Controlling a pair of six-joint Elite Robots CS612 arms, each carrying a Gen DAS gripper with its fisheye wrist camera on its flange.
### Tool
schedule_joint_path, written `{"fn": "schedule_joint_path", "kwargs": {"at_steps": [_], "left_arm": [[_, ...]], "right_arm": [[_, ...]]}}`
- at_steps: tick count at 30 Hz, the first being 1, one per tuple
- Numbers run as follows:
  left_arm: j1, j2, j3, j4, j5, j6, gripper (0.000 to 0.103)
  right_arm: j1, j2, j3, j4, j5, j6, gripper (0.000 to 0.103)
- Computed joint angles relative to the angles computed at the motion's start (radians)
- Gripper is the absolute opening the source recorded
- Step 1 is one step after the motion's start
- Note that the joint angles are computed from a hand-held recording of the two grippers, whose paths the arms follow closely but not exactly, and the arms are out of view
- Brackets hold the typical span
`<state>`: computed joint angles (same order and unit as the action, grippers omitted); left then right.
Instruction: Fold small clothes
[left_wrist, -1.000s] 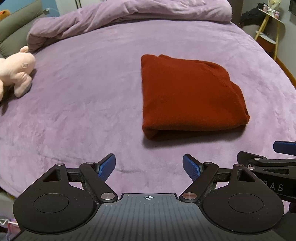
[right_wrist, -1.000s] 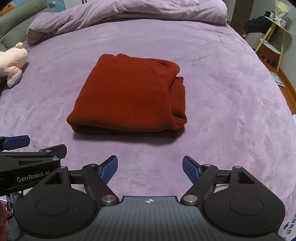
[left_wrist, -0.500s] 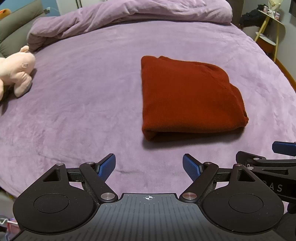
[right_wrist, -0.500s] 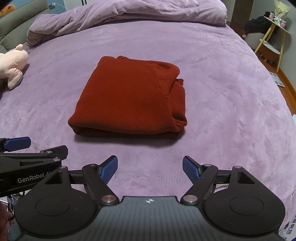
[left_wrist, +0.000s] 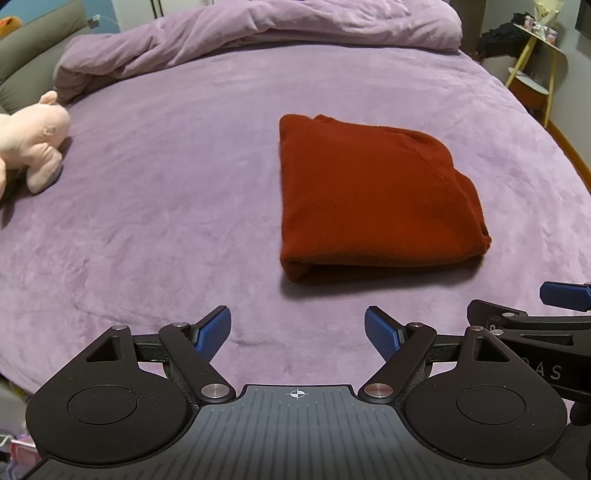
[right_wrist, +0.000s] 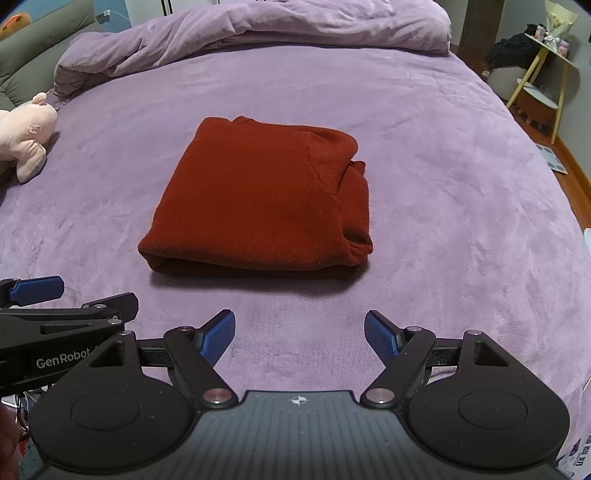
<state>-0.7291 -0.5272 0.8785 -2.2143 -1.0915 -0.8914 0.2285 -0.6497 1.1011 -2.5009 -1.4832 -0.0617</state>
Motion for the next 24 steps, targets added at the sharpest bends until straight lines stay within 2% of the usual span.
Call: {"fn": "schedule_joint_path", "kwargs": {"at_steps": [24], "left_arm": [[-0.002, -0.001, 0.004, -0.003, 0.006, -0.005, 0.085]], "right_arm": [[-0.001, -0.004, 0.008, -0.022, -0.002, 0.007, 0.078]]}}
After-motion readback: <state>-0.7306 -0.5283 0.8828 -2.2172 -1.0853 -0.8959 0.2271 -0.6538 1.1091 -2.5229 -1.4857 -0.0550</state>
